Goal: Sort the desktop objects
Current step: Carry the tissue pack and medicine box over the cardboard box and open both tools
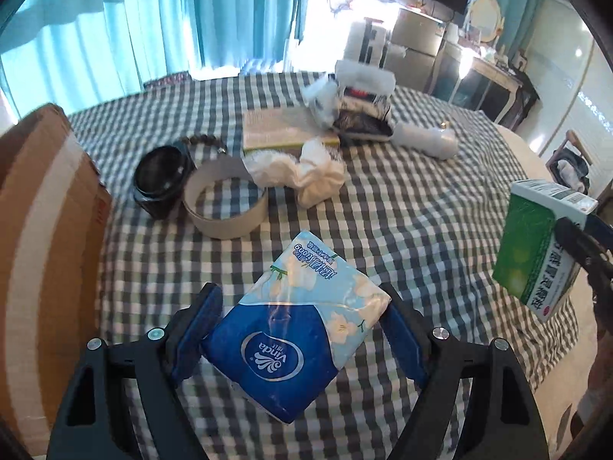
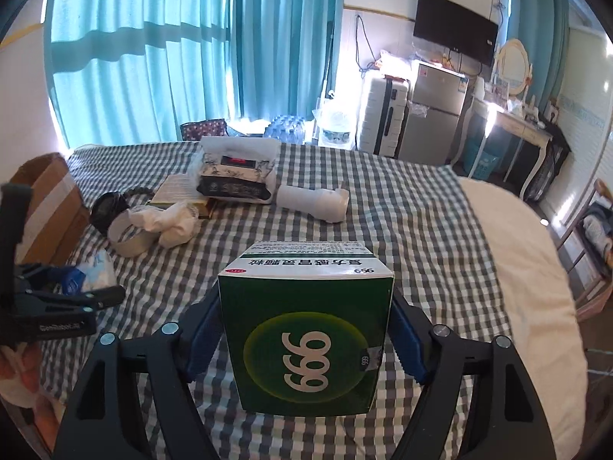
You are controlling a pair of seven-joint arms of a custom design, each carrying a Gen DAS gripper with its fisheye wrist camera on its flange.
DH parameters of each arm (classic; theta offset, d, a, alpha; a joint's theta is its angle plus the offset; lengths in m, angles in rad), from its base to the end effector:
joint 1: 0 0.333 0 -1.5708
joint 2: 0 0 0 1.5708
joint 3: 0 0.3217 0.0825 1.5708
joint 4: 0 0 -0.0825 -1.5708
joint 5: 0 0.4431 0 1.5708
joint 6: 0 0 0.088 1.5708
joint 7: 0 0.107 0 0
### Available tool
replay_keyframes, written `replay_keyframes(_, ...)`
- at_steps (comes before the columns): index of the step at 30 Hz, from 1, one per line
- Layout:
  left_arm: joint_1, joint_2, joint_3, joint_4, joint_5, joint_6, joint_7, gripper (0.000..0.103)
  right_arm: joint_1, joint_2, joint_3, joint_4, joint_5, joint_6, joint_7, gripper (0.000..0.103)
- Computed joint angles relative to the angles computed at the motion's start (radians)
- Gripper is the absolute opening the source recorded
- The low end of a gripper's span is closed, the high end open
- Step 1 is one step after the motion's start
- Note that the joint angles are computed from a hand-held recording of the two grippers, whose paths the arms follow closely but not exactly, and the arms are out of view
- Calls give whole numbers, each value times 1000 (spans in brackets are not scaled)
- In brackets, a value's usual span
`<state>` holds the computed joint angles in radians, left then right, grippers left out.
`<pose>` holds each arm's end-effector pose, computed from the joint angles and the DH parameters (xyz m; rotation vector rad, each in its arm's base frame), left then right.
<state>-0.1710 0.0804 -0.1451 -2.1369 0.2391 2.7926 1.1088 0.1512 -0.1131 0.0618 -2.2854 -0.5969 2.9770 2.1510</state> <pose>0.6078 -0.2091 0.4037 -1.8737 1.9715 -0.6691 0.5674 0.1632 0.4582 -1.8808 1.5611 -0.7772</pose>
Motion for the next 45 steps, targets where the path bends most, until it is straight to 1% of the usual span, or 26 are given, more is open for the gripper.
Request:
replay_keyframes(2,7,-29,-2,-19,-21,1,22,83,-1,-16,23,0,-42,-30,40,76)
replay_keyframes(4,13,-55,-4,-40,-19,13,20,83,-1,-23,46,7,-98,-69,92,76)
replay_keyframes(7,32,-113,-9,-92,13,39,8,83,16,-31,63,14,-148,-114,140,76)
replay_keyframes(9,51,-151,-16,-118,4,47,19,83,31,-42,73,17,-174,-138,166,76)
replay_keyframes(12,76,-185,-23,-133,-39,59,42,83,61,-59,81,31,-163,-167,176,76)
replay_keyframes(15,91,-230,-14,-147,-117,76,116,83,95,-62,86,66,-121,-171,153,76)
replay_keyframes(19,127,-289,0,-154,-196,97,190,83,132,-40,101,144,-88,-169,136,76)
replay_keyframes(23,202,-339,-4,-147,-195,82,204,83,173,16,126,252,-114,-185,149,76)
replay_keyframes(24,220,-347,-4,-144,-192,72,206,83,188,32,127,277,-108,-187,142,76)
replay_keyframes(27,273,-374,8,-147,-186,58,213,83,242,91,126,353,-25,-173,86,76)
replay_keyframes(30,327,-400,15,-174,-166,67,221,83,289,155,127,426,33,-163,55,76)
replay_keyframes(32,318,-401,53,-188,-220,62,269,83,320,197,123,472,38,-165,55,76)
replay_keyframes(34,327,-390,69,-198,-251,55,301,83,349,240,120,516,53,-171,46,76)
replay_keyframes(36,338,-377,72,-204,-265,53,323,83,374,281,118,554,79,-169,32,76)
replay_keyframes(39,334,-358,89,-210,-310,49,371,83,396,339,114,605,132,-173,-1,76)
replay_keyframes(43,346,-349,90,-221,-338,31,396,84,412,405,108,666,207,-181,-32,76)
replay_keyframes(45,356,-342,87,-218,-336,13,394,85,405,429,116,687,257,-179,-63,76)
